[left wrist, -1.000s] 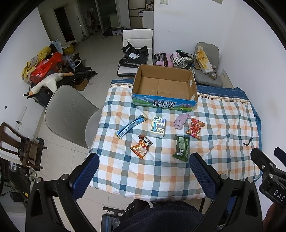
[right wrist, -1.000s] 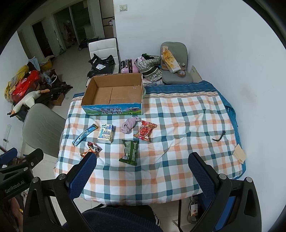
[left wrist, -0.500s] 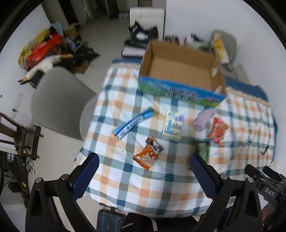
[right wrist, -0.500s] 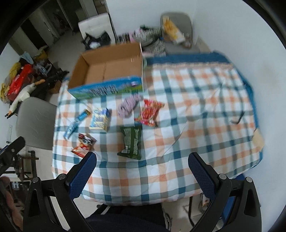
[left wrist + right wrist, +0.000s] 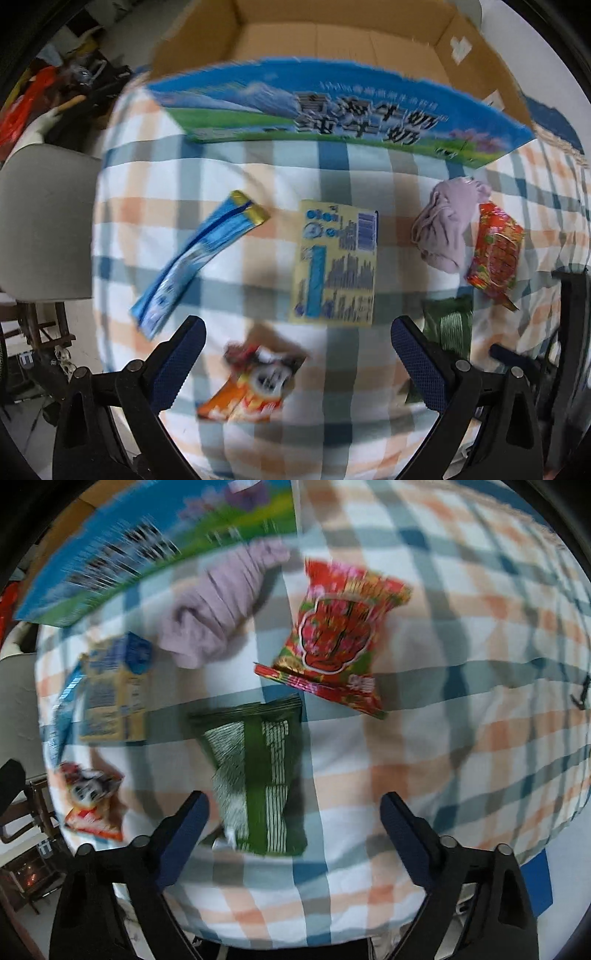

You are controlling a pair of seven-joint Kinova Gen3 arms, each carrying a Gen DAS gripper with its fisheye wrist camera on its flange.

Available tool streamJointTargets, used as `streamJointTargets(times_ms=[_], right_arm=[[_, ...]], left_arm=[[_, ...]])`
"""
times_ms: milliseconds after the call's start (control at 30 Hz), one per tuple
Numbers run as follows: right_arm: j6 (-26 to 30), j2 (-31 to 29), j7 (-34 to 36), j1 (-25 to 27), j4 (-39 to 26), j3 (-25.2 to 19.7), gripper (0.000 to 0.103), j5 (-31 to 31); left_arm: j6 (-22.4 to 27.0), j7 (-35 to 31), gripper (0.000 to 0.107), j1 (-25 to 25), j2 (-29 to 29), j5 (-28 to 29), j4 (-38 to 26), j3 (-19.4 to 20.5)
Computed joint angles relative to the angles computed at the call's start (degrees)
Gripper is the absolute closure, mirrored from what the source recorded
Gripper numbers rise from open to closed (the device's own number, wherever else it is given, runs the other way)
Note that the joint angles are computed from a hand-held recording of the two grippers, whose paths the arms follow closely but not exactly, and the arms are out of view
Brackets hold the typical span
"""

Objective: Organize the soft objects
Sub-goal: 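Grasp the yellow milk carton with left tool while right tool grasps green snack bag, then carry carton and green bag into the cardboard box and open both tools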

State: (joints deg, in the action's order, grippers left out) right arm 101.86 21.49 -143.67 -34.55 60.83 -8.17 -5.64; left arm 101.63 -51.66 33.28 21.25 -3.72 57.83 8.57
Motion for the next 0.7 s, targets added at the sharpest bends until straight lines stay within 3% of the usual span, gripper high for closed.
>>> streamJointTargets(times_ms=[200,267,333,400,533,600,700], right_arm=[[-8.5,1.4,0.9,2.3,6.8,-0.7,0.024,-5.5],[-10.1,2.0,0.7,2.2,7.8,-0.9,0.032,-6.2],[-11.8,2.4,0.5,2.1,8.9,-1.1,0.039,-7.0],[-12.4,3.0,0.0,1.7,8.9,-1.3,0.044,-7.5],[-11.9,4.7,-1.1,0.6,7.9,-1.5,0.044,-7.6],[-12.9,5.2,-1.3,0.7,8.8,-1.8,0.056,-8.8],[-14.6,3.8,-2.2,0.1,12.0,-2.0,0.065,-9.4]], left_arm=[[-2.7,-3.7,0.005,-1.8,4.3,2.7,0.6,0.1],[-3.5,-4.8,0.016,-1.9,5.2,3.2,1.1,0.1],[-4.2,-5.9,0.039,-2.5,6.1,4.3,2.1,0.1],[-6.2,-6.7,0.047,-3.4,5.9,6.1,4.3,0.2],[-9.4,-6.9,0.047,-2.7,4.2,5.4,7.7,0.1],[-10.0,-6.7,0.048,-2.6,3.1,5.6,9.1,0.3],[-10.3,-5.8,0.048,-2.1,0.7,5.5,11.1,0.6]])
